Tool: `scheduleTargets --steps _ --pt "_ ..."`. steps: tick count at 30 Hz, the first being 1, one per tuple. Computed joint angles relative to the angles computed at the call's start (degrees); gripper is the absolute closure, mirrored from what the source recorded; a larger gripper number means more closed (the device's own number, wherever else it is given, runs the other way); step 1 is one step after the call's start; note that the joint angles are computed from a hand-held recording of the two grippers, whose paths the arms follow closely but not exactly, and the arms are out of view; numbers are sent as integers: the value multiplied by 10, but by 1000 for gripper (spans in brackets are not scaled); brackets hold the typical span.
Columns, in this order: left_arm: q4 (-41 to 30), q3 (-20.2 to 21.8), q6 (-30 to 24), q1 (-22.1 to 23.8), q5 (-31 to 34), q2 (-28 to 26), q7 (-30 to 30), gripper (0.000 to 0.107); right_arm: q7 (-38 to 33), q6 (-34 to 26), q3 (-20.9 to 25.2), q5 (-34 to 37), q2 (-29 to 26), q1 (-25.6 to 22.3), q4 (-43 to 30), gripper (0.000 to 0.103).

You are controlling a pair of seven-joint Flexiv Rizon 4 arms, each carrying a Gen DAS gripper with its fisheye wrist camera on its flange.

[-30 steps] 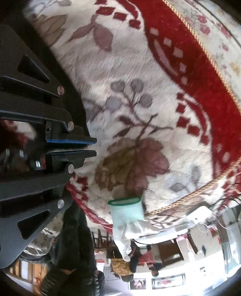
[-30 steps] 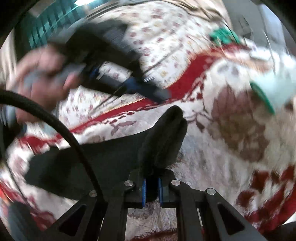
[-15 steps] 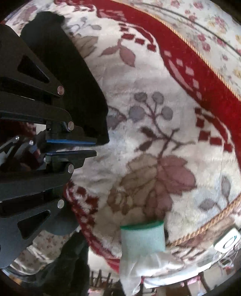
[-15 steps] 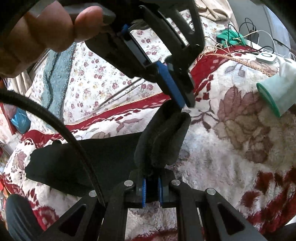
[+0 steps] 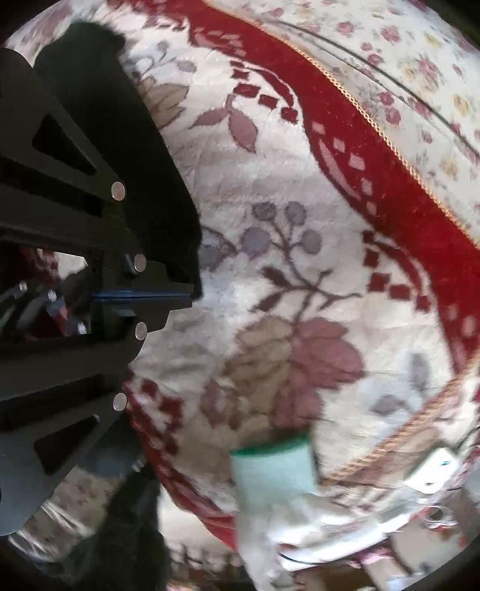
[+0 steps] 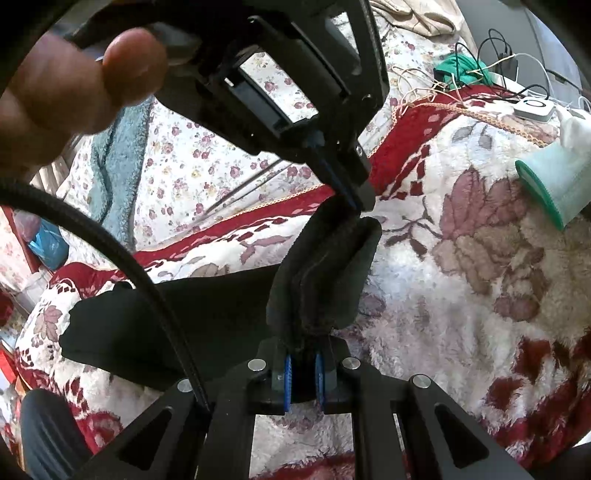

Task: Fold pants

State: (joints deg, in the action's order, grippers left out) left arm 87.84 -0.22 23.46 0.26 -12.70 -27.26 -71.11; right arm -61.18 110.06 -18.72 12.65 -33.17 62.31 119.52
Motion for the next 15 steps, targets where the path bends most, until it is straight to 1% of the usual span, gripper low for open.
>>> scheduleTargets --steps 1,2,3,4,5,6,7,8,10,13,14,15 --pt "10 -6 12 9 -31 4 0 107 1 1 5 -1 0 -4 0 94" --pt "23 -15 24 21 -75 11 1 107 1 1 9 -2 1 -8 0 94" --pt "34 -23 33 32 -115 16 4 104 1 2 11 -2 1 -10 0 94" --pt "45 -31 40 43 -158 23 12 99 1 3 12 -2 2 -11 0 94" --pt "64 -40 52 56 -213 33 28 72 1 3 14 -2 2 -12 0 94" --pt "78 -43 61 62 -248 41 39 29 0 3 13 -1 1 -11 0 94" --pt "102 -52 70 75 -314 53 61 14 0 3 13 -1 2 -11 1 94" --pt "116 -55 68 83 -359 59 78 6 0 2 12 -1 2 -10 1 94" --pt "127 -50 57 88 -402 65 89 6 0 1 12 -1 2 -10 0 94" --pt "155 -42 59 96 -475 79 127 6 -1 0 7 0 1 -6 1 94" --pt "160 -36 59 97 -483 81 133 6 0 0 6 1 1 -5 1 94" --pt "162 -29 63 96 -477 84 136 6 0 0 6 0 0 -5 1 94"
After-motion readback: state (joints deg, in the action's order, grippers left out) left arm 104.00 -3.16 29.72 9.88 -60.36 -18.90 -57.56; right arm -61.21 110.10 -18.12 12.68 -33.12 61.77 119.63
